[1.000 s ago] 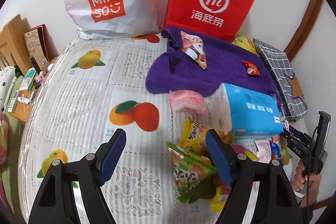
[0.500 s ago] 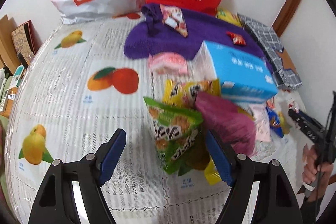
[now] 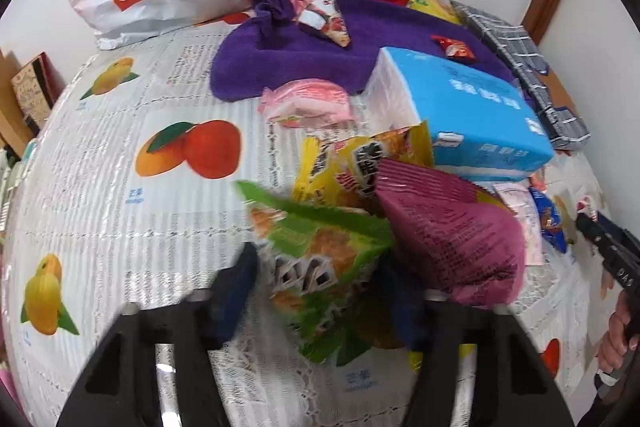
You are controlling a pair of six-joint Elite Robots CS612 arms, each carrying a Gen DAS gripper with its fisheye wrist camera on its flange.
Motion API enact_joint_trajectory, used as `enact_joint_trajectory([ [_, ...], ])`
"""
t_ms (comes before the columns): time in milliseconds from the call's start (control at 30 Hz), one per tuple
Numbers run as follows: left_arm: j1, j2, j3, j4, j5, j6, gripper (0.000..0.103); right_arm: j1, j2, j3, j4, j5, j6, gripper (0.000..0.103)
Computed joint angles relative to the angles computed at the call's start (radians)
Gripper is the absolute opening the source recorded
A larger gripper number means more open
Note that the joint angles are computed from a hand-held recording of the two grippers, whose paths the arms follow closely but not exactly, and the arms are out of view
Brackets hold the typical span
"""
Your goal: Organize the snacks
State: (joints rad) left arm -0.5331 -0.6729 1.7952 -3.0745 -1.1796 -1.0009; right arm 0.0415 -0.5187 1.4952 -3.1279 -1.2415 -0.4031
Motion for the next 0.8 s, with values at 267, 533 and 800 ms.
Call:
enact_joint_trajectory([
  [267,-0.009,-0.022,0.031,-0.034,0.035,0.031,0.043,0.009,-0.022,0.022,-0.005,-0.003,0.013,0.052],
  [533,0.010,-0.040,0.076,-0.106,0.020,0.039,0.043,0.015,-0.048,0.061,-0.011,-0.004,0.076,0.052],
  [800,0.037,-0.051,0.091,-0.181,-0.033,0.126,0.043,0.037,-0.081,0.094,-0.042,-0.066,0.151,0.052],
])
